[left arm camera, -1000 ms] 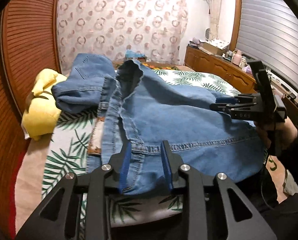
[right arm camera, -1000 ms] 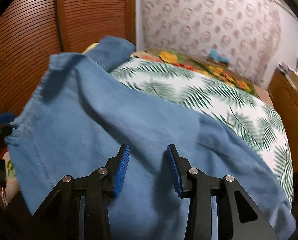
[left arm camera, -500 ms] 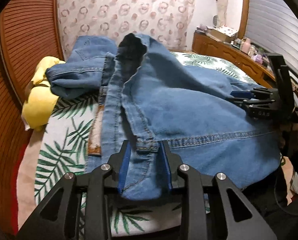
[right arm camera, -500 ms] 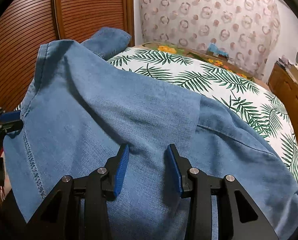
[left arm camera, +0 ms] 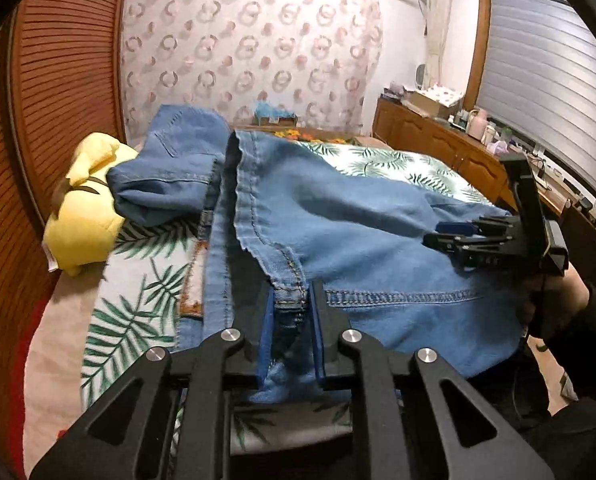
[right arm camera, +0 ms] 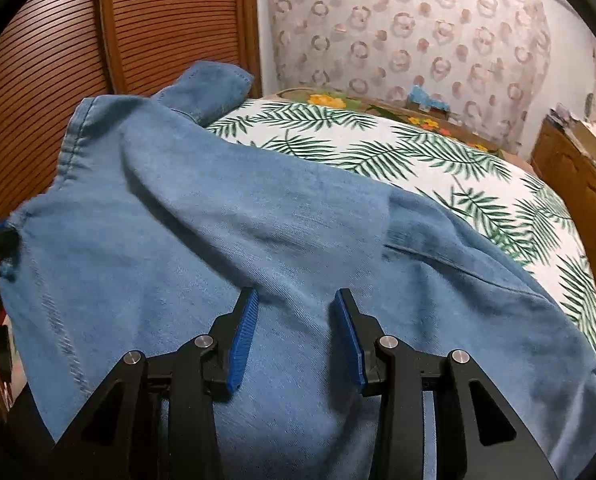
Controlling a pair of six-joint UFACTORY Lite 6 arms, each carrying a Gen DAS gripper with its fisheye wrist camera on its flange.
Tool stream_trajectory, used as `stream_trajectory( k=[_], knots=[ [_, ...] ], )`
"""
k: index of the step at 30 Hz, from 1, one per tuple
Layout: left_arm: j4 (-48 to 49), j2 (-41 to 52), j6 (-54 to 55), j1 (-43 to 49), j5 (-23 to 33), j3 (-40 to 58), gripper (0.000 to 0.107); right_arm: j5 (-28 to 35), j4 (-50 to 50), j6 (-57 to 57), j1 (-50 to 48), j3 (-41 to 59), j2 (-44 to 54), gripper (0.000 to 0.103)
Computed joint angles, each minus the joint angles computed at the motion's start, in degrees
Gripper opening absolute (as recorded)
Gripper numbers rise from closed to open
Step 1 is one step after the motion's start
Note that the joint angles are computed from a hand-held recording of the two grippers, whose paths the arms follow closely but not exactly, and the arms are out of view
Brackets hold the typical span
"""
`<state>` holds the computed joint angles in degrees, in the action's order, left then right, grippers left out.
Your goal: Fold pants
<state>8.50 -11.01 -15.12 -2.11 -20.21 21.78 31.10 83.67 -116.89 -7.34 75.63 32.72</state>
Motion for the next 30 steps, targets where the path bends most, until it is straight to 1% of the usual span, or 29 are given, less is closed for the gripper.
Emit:
stream_trajectory(
  k=[1,4,5,6,7,9,13,14,18,20,22,23,24,26,27,28,29,30],
  knots=[
    [0.31,-1.52,-0.05,0.27,0.65,-0.75,0.018,0.11,0.98,-0.26,-0.72,-1.62,-1.33,0.041],
    [2.9,-2.1,-1.65,1.85,1.07,-1.48,0.018,-3.54,12.91,-8.16,-3.11,-9.55,-7.6,0.041],
    [5.35,-1.98,-3.46,2.83,0.82,-1.76,0.018,-1.82,13.59,-9.02,-4.81,-11.07,-8.67,0.041],
    [5.4,-1.58,-3.17,3.12,0.7,-1.88,0.018,0.75,11.87,-8.04,-6.86,-11.79,-9.11,0.041],
    [5.59,-1.04,-3.13,3.39,0.34,-1.94,0.018,1.81,9.87,-6.72,-8.29,-12.05,-9.42,0.041],
    [6.7,1.1,-4.16,4.0,-1.18,-1.99,0.018,1.75,11.82,-10.7,-10.22,-13.91,-10.49,0.041],
    [1.76,5.23,-0.38,2.97,-2.93,-1.36,0.018,0.96,16.35,-18.46,-12.01,-15.54,-9.56,0.041],
    [-0.42,5.8,1.45,2.26,-3.03,-1.26,0.018,1.01,16.71,-19.35,-12.35,-15.32,-8.66,0.041],
    [-1.38,6.89,1.9,1.89,-2.44,-0.49,0.018,0.99,17.24,-21.15,-12.64,-15.22,-6.32,0.041],
    [-2.58,6.79,2.87,1.54,-1.93,-0.37,0.019,1.94,21.62,-26.37,-12.62,-16.62,-6.3,0.041],
    [-6.36,6.62,5.99,0.52,-1.28,-0.19,0.025,2.8,23.3,-28.01,-12.51,-17.5,-6.22,0.041],
    [-8.46,6.44,7.71,-0.04,-0.9,-0.05,0.029,3.61,23.67,-28.85,-12.86,-17.91,-6.06,0.041],
    [-8.16,6.18,7.53,-0.01,-0.61,0.07,0.032,4.44,23.94,-29.81,-13.3,-18.3,-5.9,0.042],
    [-3.88,5.64,4.13,0.69,-0.78,0.01,0.048,6.09,24.18,-31.44,-14.51,-19.26,-5.76,0.042],
    [-4.7,5.31,5.0,0.45,-0.56,0.05,0.05,7.04,24.88,-33.19,-15.23,-20.32,-5.96,0.042],
    [-7.52,5.04,7.5,-0.24,-0.26,0.14,0.054,7.96,25.49,-34.8,-15.94,-21.21,-6.05,0.042],
    [-8.48,4.74,8.47,-0.36,0.02,0.17,0.063,8.62,25.99,-35.74,-16.29,-21.48,-5.83,0.042],
    [-8.65,4.41,8.59,-0.48,0.21,0.23,0.069,9.26,26.34,-36.44,-16.63,-21.72,-5.61,0.043]
  ],
)
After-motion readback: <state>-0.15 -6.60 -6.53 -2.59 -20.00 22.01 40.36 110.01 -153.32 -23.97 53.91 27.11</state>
